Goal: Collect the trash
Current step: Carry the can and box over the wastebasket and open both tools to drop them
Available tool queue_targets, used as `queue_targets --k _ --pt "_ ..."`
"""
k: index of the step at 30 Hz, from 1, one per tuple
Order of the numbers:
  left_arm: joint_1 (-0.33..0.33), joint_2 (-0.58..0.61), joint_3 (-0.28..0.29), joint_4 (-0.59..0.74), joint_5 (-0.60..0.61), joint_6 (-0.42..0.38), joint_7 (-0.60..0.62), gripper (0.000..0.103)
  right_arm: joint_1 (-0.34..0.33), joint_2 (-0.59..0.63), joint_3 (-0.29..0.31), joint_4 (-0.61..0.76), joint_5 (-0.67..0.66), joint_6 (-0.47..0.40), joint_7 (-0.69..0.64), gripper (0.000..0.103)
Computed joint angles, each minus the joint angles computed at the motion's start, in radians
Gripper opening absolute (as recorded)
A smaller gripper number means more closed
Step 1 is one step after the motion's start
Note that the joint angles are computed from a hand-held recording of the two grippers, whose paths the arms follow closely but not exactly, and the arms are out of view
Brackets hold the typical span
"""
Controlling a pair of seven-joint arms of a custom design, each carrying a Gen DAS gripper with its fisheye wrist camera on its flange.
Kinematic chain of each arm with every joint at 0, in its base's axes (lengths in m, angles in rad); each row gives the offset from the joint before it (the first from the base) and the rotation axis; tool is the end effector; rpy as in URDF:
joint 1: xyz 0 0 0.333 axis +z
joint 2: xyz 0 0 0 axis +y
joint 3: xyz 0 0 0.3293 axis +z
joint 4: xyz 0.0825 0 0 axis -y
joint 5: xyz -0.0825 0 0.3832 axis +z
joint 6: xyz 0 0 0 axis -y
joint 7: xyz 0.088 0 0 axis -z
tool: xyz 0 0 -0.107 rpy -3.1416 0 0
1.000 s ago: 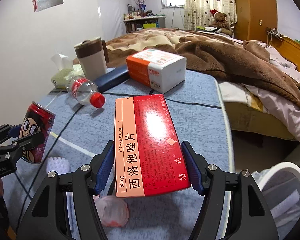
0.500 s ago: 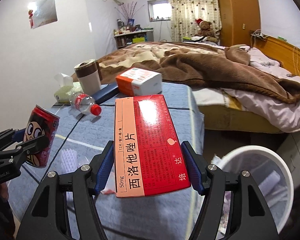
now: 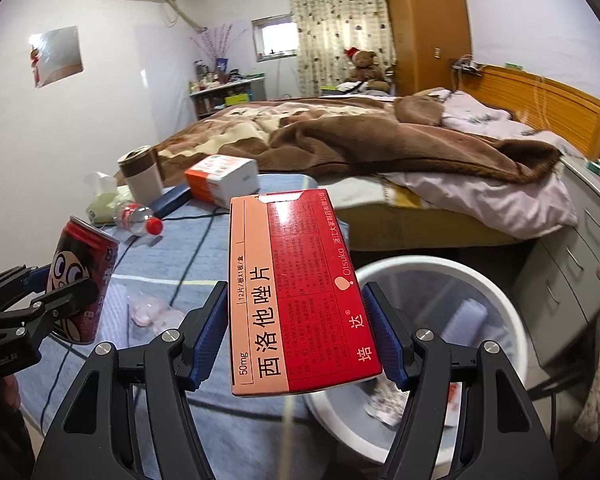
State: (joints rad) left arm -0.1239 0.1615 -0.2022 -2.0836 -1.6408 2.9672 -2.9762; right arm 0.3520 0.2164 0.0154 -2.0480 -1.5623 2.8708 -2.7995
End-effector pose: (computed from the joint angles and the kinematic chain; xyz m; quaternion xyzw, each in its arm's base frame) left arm 0.5686 -0.1170 0.3905 -0.4606 0.7657 -0.4016 0.2007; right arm 0.5365 0.2663 0.3750 -0.5993 0.6709 -0.2835 0.3321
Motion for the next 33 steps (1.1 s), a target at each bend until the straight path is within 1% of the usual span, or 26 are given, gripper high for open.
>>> queue_targets --k 3,6,9,12,15,17,20,22,25,26,28,30,33 --pt "-0.013 -0.009 -0.011 -0.008 -0.021 -0.007 0.019 0.054 -0.003 -0.037 -0.001 -0.048 -0.03 -0.021 0.049 0.067" --pt "-0.033 -0.016 -0.018 -0.016 -0.031 -0.01 0.03 0.054 -0.014 -0.069 0.007 -0.089 -0.029 -0.051 0.064 0.067" --pt "-0.051 -0.015 -0.026 -0.02 -0.016 -0.02 0.015 0.054 -0.028 -0.099 0.013 -0.132 -0.022 -0.065 0.077 0.067" --pt "-0.068 -0.008 -0.037 -0.019 0.007 -0.022 0.0 0.054 -0.044 -0.128 0.017 -0.175 0.012 -0.08 0.077 0.067" --pt "-0.08 0.007 -0.049 -0.011 0.049 -0.032 -0.041 0.054 -0.059 -0.149 0.02 -0.209 0.032 -0.094 0.08 0.068" --pt "-0.086 0.015 -0.057 -0.007 0.075 -0.035 -0.066 0.054 -0.067 -0.155 0.021 -0.225 0.052 -0.095 0.07 0.068" --pt "-0.096 0.032 -0.073 0.005 0.088 -0.025 -0.069 0.054 -0.078 -0.159 0.021 -0.242 0.093 -0.102 0.04 0.068" --pt "-0.099 0.041 -0.081 0.011 0.102 -0.029 -0.081 0.054 -0.088 -0.162 0.016 -0.254 0.092 -0.092 0.05 0.068" --pt "-0.111 0.063 -0.096 0.023 0.123 0.006 -0.086 0.054 -0.097 -0.168 0.015 -0.269 0.105 -0.1 0.04 0.068" --pt "-0.11 0.067 -0.098 0.025 0.144 0.001 -0.111 0.054 -0.1 -0.168 0.014 -0.273 0.107 -0.098 0.038 0.068" --pt "-0.106 0.074 -0.108 0.029 0.16 -0.004 -0.123 0.054 -0.108 -0.158 0.011 -0.273 0.131 -0.091 0.012 0.068" --pt "-0.109 0.088 -0.12 0.038 0.168 0.02 -0.119 0.054 -0.111 -0.151 0.008 -0.273 0.154 -0.089 -0.018 0.068" --pt "-0.108 0.108 -0.134 0.047 0.232 0.023 -0.176 0.054 -0.116 -0.142 0.0 -0.275 0.172 -0.08 -0.042 0.068"
